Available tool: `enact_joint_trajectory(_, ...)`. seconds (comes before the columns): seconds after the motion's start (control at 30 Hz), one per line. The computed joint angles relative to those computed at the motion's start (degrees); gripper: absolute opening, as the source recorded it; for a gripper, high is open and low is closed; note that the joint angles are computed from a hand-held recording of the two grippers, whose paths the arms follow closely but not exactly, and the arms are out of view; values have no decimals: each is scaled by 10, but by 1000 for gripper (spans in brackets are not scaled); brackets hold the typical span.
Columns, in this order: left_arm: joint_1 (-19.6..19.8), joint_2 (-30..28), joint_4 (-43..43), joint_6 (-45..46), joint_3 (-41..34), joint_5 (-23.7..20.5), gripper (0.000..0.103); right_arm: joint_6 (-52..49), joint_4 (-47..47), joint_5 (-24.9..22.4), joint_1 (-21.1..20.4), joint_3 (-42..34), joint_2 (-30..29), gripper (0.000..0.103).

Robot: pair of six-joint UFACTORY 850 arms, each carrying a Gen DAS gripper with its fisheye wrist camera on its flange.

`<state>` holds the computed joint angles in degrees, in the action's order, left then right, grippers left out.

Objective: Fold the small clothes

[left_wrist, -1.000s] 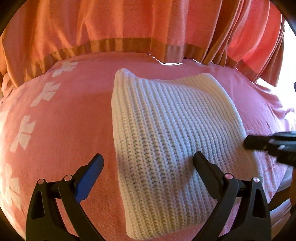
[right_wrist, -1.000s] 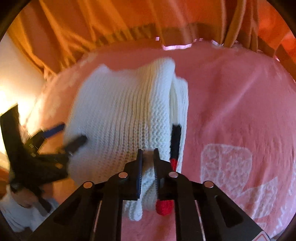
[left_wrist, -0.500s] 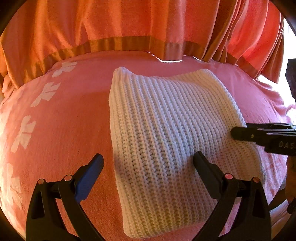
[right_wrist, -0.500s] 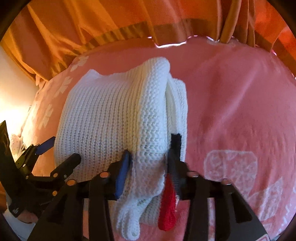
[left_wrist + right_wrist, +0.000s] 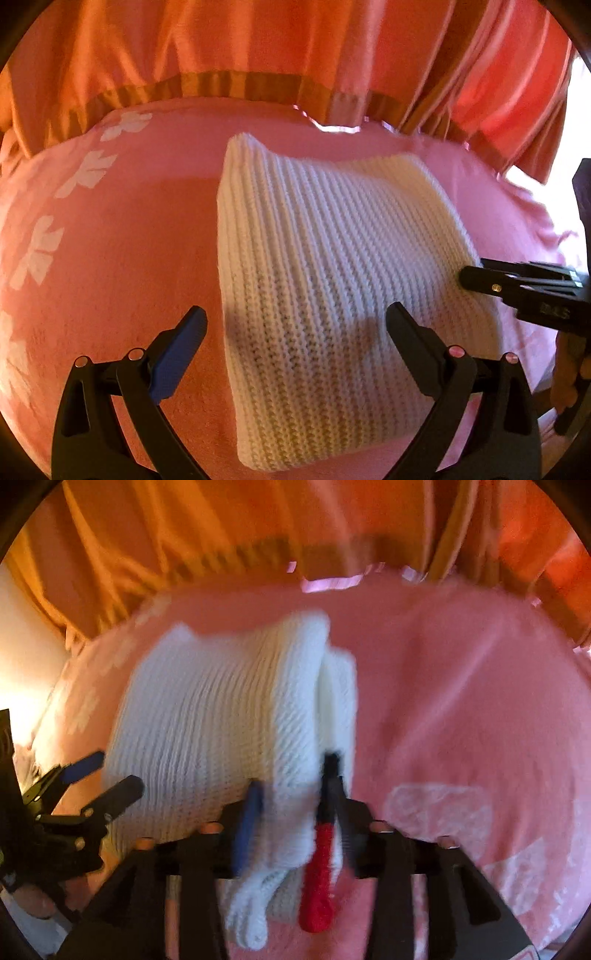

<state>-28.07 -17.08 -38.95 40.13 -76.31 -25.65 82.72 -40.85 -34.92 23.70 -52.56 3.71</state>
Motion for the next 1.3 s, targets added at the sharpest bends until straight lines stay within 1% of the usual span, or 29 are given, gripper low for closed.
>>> enact_joint_trajectory(0.03, 3, 0, -19, 9, -2, -2, 95, 22, -18, -6, 3, 6, 4, 68)
enact_joint_trajectory(0.07, 9, -3, -49, 29, -5, -10, 96, 19, -13, -10, -1, 7, 0, 70)
enact_joint_trajectory(0.1, 11, -6, -59, 32, -8, -16, 96, -7, 17, 2, -13, 7, -5, 71)
enact_joint_trajectory(0.2, 18, -37, -66, 8, -35, -61, 96, -139, 190, 94, -60, 24, -14, 71)
enact_joint_trajectory(0.23, 19, -50, -62, -12, -46, -78, 96, -181, 250, 137, -72, 35, -20, 71)
enact_joint_trajectory(0.27, 21, -61, -61, -26, -56, -94, 96, -227, 310, 156, -78, 37, -24, 72)
enact_joint_trajectory(0.3, 23, -72, -66, -33, -64, -111, 96, -272, 362, 170, -85, 40, -27, 77)
enact_joint_trajectory(0.33, 27, -84, -80, -36, -74, -131, 96, -300, 394, 176, -87, 39, -30, 77)
enact_joint_trajectory(0.4, 34, -101, -109, -31, -87, -166, 96, -345, 447, 192, -94, 43, -33, 77)
enact_joint_trajectory(0.43, 37, -105, -127, -20, -89, -175, 96, -357, 469, 205, -96, 47, -35, 72)
enact_joint_trajectory(0.47, 37, -107, -135, -7, -89, -176, 89, -371, 481, 209, -95, 48, -35, 65)
enact_joint_trajectory(0.5, 36, -106, -133, -5, -90, -174, 85, -369, 479, 217, -94, 48, -33, 53)
enact_joint_trajectory(0.53, 33, -102, -129, 2, -89, -171, 73, -343, 453, 223, -91, 52, -25, 42)
enact_joint_trajectory(0.57, 30, -95, -128, 12, -85, -164, 59, -297, 402, 224, -86, 54, -16, 38)
enact_joint_trajectory(0.63, 24, -80, -118, 27, -87, -164, 49, -185, 282, 212, -72, 56, 10, 33)
enact_joint_trajectory(0.67, 20, -71, -117, 33, -88, -167, 46, -127, 222, 210, -64, 57, 22, 32)
enact_joint_trajectory(0.7, 20, -63, -126, 47, -88, -174, 45, -68, 163, 208, -56, 61, 36, 31)
enact_joint_trajectory(0.73, 16, -46, -139, 67, -87, -183, 45, -18, 103, 192, -41, 62, 62, 31)
enact_joint_trajectory(0.83, 7, -8, -150, 91, -89, -198, 45, 159, -77, 114, 9, 65, 120, 31)
enact_joint_trajectory(0.87, 4, 7, -154, 100, -90, -204, 45, 205, -124, 69, 38, 61, 144, 31)
enact_joint_trajectory(0.9, 1, 20, -160, 110, -93, -208, 45, 226, -151, 38, 58, 58, 158, 31)
enact_joint_trajectory(0.97, 0, 50, -192, 145, -97, -214, 45, 262, -215, -57, 123, 32, 183, 31)
enact_joint_trajectory(1.0, 2, 65, -210, 163, -96, -217, 46, 265, -231, -88, 144, 16, 182, 31)
enact_joint_trajectory(1.03, 9, 85, -238, 187, -99, -227, 46, 268, -259, -134, 178, -5, 186, 31)
enact_joint_trajectory(1.07, 14, 96, -253, 200, -100, -233, 46, 269, -284, -170, 205, -24, 184, 31)
enact_joint_trajectory(1.13, 33, 119, -291, 227, -108, -251, 47, 257, -319, -216, 246, -61, 177, 31)
enact_joint_trajectory(1.17, 40, 126, -305, 237, -114, -257, 47, 253, -339, -231, 262, -80, 171, 31)
enact_joint_trajectory(1.23, 65, 137, -334, 255, -129, -276, 48, 234, -368, -240, 278, -114, 154, 32)
enact_joint_trajectory(1.3, 82, 137, -349, 262, -146, -285, 48, 216, -384, -229, 280, -147, 133, 32)
